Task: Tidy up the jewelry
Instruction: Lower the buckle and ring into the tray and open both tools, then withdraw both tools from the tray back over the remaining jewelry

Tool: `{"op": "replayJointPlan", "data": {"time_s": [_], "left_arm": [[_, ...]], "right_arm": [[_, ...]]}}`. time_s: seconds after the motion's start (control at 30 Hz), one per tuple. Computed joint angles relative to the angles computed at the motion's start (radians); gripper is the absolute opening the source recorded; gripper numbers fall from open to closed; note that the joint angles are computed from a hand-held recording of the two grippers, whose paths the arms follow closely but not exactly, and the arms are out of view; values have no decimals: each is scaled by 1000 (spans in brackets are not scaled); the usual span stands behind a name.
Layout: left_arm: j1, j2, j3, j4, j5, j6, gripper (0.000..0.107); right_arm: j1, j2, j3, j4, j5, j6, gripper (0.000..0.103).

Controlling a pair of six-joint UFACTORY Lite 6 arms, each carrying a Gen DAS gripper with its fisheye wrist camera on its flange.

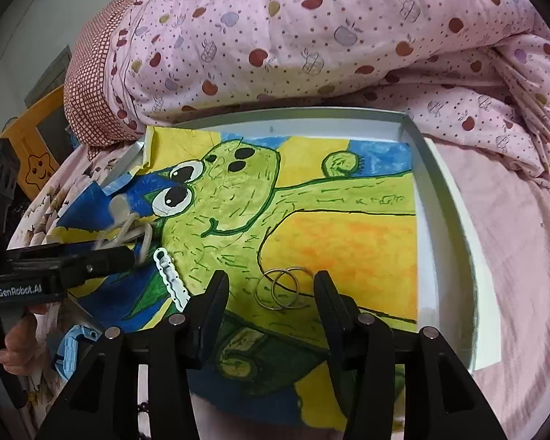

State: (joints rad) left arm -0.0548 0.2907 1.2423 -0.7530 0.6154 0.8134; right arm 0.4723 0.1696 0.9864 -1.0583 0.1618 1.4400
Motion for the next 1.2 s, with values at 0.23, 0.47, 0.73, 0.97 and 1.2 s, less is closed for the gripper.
{"op": "replayJointPlan", "data": {"time_s": [0.23,0.47,0.73,0.97,1.2], "left_arm": [[15,-115,-83,-71,2,47,67],[88,-374,-225,-192,17,119,98],[167,-711,-363,-190,44,169,101],[454,-1005,-468,-260,272,318,101],[1066,-1147,-490,-377,808,542,101]], "right_arm": [[50,-192,-125,-192,83,243,66],[183,-438,-216,-206,229,308,95],[527,-602,-195,-198,606,378,103],[883,-588,-111,-176,985,425,103],[1129,-491,0,-113,1213,476,103]]}}
